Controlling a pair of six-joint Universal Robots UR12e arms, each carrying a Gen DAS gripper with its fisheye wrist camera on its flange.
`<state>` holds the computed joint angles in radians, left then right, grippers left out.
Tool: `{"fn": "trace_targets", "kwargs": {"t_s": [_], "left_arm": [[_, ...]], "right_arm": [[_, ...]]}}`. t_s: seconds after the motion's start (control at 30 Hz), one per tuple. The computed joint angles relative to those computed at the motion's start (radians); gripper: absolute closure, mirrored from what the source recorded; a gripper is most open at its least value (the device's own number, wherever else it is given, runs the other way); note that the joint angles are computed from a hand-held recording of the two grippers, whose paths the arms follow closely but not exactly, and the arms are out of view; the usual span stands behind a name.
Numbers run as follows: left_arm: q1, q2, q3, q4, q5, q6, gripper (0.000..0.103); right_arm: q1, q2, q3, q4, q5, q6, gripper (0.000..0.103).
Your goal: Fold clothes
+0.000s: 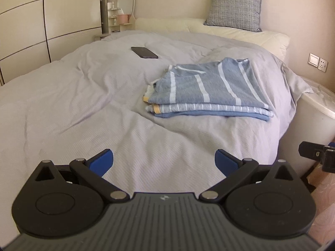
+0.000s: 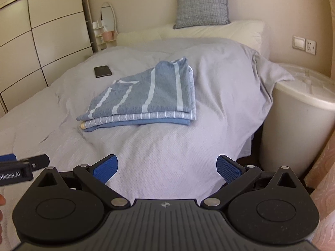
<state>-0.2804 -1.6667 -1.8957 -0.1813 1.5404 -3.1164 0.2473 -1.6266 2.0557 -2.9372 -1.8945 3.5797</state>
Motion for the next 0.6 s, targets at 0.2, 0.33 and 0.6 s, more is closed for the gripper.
{"fn": "trace_targets", "kwargs": {"t_s": [0.2,0.33,0.6], "left_arm": [[-0.004,0.005,-0.002,-0.001,-0.003,0.007,0.001],[-0.004,0.012,-0.004,0.003,-0.003,-0.001,0.001],[-0.009,0.016,-0.005,0.019,0.025,0.01,0.001]], "right_arm": [[0.011,-0.005,0.004,0.024,-0.014,0.005,0.0],[0.016,-0.009,0.003,0.033,-0.017,0.004,0.0],[0.029,-0.011,-0.002,0.037,-0.039,-0.004,0.0]]}}
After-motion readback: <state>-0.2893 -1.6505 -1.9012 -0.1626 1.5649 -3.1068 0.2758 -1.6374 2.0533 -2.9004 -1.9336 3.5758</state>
